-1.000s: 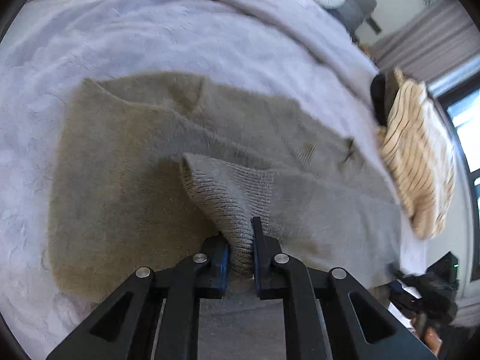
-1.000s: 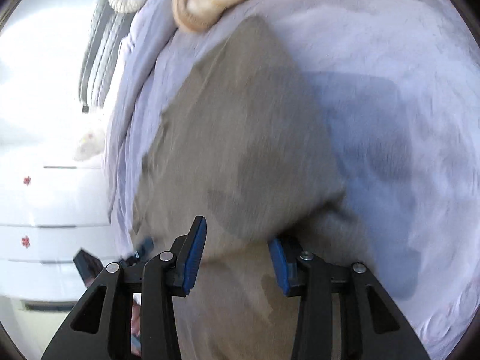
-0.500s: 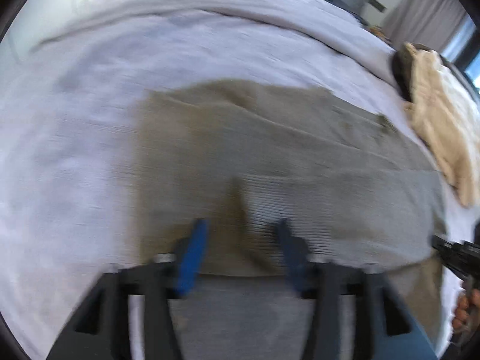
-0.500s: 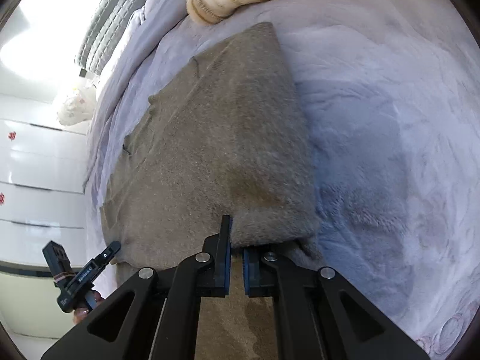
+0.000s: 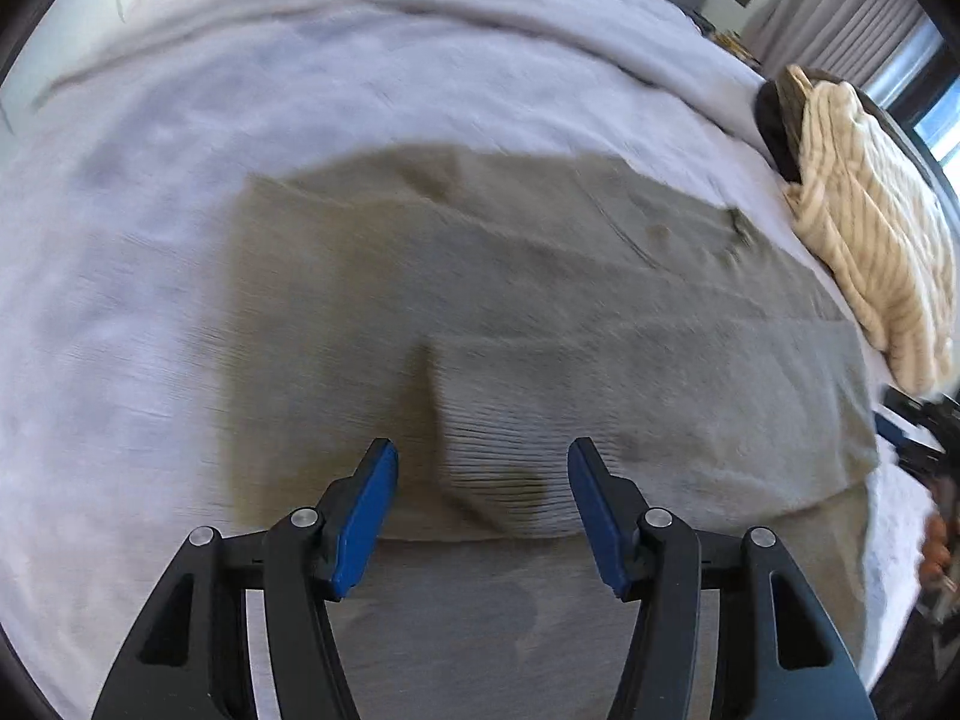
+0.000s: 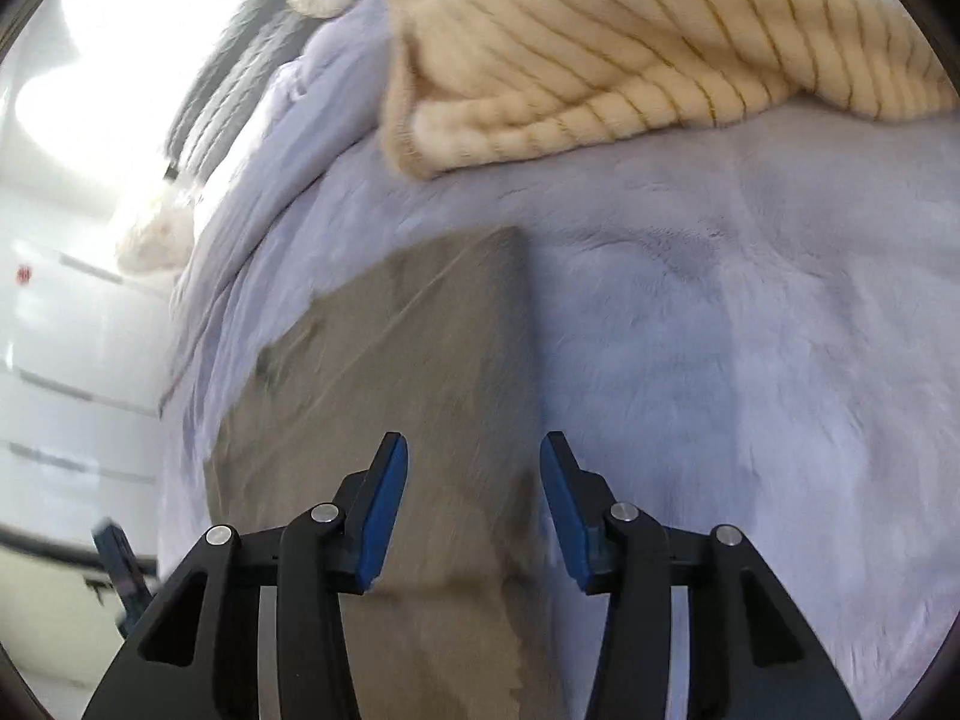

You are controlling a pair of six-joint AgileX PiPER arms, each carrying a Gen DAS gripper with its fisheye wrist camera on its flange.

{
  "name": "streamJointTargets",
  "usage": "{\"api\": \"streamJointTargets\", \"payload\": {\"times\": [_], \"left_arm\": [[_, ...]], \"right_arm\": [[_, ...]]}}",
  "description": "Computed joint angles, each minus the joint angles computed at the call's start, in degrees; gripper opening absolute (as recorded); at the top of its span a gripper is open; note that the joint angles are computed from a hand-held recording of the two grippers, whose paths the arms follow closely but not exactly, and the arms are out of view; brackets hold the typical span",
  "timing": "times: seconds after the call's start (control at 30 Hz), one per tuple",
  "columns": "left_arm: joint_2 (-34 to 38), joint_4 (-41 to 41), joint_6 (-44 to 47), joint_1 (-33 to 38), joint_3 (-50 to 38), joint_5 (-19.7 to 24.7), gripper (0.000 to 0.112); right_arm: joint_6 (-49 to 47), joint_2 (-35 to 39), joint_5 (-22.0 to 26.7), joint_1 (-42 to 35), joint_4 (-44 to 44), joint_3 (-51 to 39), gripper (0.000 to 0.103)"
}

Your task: Fold small clothes

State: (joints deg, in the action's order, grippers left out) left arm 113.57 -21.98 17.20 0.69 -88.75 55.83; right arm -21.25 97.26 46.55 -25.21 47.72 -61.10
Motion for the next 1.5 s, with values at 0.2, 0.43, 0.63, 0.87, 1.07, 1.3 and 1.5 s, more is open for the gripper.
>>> {"api": "streamJointTargets", "payload": {"times": [0.2,0.43,0.63,0.87,1.07,1.3,1.5], "left_arm": [[2.3,-2.0,2.4,-2.0,-4.1,1.2,0.015],[3.9,7.0,-5.2,-1.6,-8.1,0.6,0.015],[1.8,3.9,0.5,2.8,-7.2,4.6,0.015],[0.3,0.9,4.2,1.5,-5.4,5.4,0.016],[1.6,12.0,0.8,-1.6,-4.3,4.5,0.016],[-4.0,12.5,2.6,0.3,-0.1,2.2,0.016],[-4.2,4.8,2.5,-2.4,0.9,0.5,0.016]], "right_arm": [[0.7,3.1,0.3,3.0,-2.6,-4.2,0.01],[3.4,4.2,-2.3,0.4,-6.9,-2.4,0.01],[10.5,-3.4,-4.4,3.3,-15.3,0.8,0.018],[11.5,-12.2,-3.3,11.3,-16.6,3.6,0.018],[15.9,-10.0,-3.8,17.0,-20.0,4.1,0.018],[19.0,-13.0,-4.3,18.5,-24.1,6.7,0.018],[21.0,-11.7,-5.2,20.6,-25.6,5.2,0.018]]}}
